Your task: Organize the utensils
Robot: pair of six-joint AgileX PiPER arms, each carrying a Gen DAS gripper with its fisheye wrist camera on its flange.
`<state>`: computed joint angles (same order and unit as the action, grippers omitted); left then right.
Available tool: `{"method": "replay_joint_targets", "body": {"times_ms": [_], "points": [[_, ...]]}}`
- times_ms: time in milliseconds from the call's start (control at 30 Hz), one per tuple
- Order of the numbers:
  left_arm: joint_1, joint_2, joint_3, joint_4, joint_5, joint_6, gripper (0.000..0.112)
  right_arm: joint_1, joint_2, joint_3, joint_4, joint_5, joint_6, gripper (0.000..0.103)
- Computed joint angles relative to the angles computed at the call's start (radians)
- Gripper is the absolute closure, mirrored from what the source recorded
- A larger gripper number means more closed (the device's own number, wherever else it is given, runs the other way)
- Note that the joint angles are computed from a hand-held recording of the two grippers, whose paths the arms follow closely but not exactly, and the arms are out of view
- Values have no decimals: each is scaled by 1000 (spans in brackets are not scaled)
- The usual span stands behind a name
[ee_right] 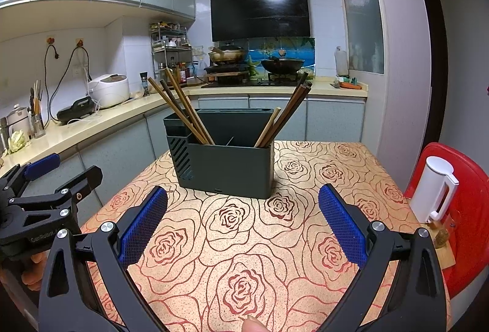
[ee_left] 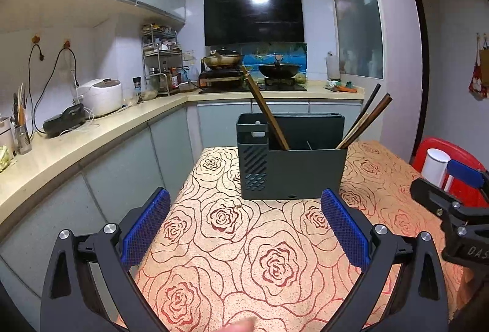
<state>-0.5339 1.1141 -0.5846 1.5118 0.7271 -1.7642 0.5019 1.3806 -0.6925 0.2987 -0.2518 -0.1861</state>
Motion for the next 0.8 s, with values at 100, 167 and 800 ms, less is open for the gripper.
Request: {"method": "replay_joint_targets", "body": {"times_ms": [100,167,800], "points": [[19,4,-5,-18,-19,13,17,-2,1,-2,-8,2,6,7],[38,4,-7,-29,-35,18,17,-3,0,-2,-14,1,13,7],[73,5,-18,-57,-75,46,17,-9,1,-5,-27,8,26,7]]}}
